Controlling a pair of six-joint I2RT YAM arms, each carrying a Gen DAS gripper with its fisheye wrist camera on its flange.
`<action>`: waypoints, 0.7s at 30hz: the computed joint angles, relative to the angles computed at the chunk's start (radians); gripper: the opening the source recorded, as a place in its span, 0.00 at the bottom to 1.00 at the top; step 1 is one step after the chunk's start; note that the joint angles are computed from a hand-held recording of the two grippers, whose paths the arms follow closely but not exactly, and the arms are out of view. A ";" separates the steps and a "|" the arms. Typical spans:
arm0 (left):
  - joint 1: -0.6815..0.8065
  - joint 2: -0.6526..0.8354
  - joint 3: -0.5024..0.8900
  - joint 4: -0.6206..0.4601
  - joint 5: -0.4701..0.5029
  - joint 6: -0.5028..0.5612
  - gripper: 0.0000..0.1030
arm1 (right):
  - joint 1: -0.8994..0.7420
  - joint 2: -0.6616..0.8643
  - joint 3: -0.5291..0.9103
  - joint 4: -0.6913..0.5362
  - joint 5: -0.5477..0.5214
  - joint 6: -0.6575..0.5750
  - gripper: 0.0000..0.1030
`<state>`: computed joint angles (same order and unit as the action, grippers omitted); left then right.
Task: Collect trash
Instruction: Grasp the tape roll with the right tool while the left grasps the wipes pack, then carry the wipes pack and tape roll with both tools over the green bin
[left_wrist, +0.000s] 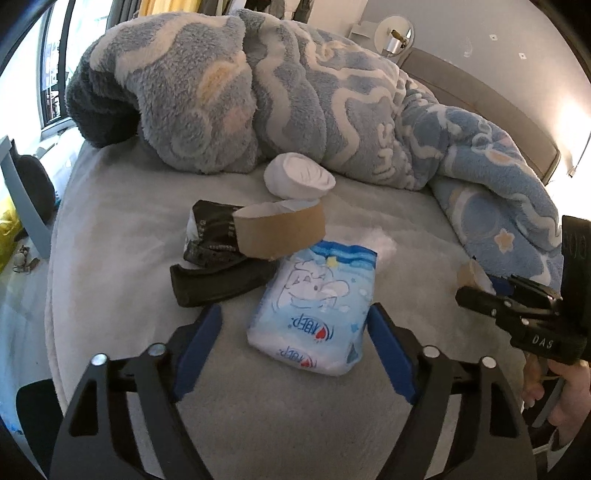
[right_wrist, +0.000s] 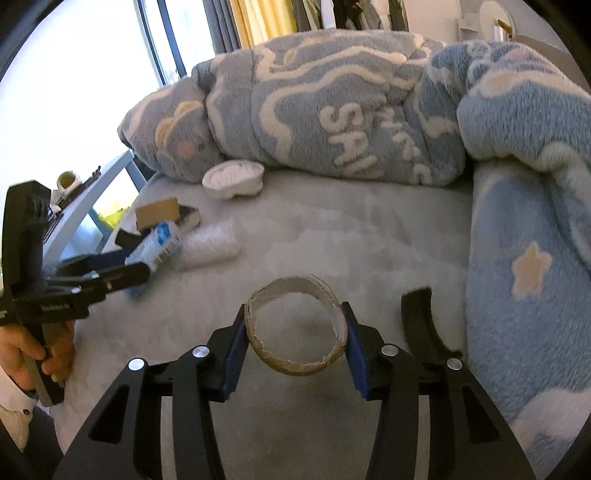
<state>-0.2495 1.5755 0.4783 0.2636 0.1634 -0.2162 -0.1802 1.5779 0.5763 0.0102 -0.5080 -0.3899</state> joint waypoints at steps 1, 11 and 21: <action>0.002 0.002 0.006 -0.008 0.010 0.002 0.73 | 0.003 0.001 0.006 -0.001 0.000 0.007 0.47; -0.003 0.035 0.027 -0.027 0.046 0.035 0.66 | 0.059 0.013 0.011 0.023 0.026 0.052 0.47; 0.003 0.007 0.007 -0.023 0.060 0.035 0.54 | 0.117 -0.025 0.001 0.025 0.054 0.095 0.47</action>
<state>-0.2469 1.5828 0.4856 0.2402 0.2232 -0.1808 -0.0636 1.5528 0.5772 0.0351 -0.4541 -0.2953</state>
